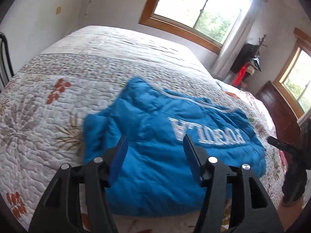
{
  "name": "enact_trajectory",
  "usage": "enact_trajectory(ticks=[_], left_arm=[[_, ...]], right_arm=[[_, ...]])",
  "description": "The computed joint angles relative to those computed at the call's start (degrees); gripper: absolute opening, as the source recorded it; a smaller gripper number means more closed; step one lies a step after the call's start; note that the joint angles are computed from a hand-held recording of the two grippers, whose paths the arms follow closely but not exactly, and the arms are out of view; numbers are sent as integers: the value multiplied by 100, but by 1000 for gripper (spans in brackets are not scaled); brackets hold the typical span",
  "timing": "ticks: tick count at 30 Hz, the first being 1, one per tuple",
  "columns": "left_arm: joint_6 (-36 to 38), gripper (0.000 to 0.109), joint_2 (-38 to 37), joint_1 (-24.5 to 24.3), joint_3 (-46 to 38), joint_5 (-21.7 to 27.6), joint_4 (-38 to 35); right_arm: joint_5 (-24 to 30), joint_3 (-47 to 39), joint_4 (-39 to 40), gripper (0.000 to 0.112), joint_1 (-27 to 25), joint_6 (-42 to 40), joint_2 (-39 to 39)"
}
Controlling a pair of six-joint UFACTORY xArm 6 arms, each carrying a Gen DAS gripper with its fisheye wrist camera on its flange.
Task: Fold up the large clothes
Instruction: 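Press the folded jacket flat with both tools over the lettering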
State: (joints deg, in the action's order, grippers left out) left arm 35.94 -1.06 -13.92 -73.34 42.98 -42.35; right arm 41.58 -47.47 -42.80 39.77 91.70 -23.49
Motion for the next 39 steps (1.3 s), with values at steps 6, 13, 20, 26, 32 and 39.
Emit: enact_trajectory(ticks=[6,13,20,26,32,39], left_arm=[[-362,57,39,-948,401,-598,832],[85,58,403,-969,531,-904,808],[455,57,325,-1031,912,-1396,534],[262,59,-226,-1134,1403,-1779,771],[662,67,-820,-1186,1934,-2227,594],[659,68,-527,-1097,1776,-2066,677]], right_arm=[[-27,-1196,305,22,228,-697,1555],[-806,-893,784,20,-112,-995,2075],[-967,-774,222,20,-119,-541,2158],[-1048,-469,-55,21,-86,-137,1607],[-759,-338,-402,24,203,72,1188],[-797,-400,1,20,152,-233,1546]])
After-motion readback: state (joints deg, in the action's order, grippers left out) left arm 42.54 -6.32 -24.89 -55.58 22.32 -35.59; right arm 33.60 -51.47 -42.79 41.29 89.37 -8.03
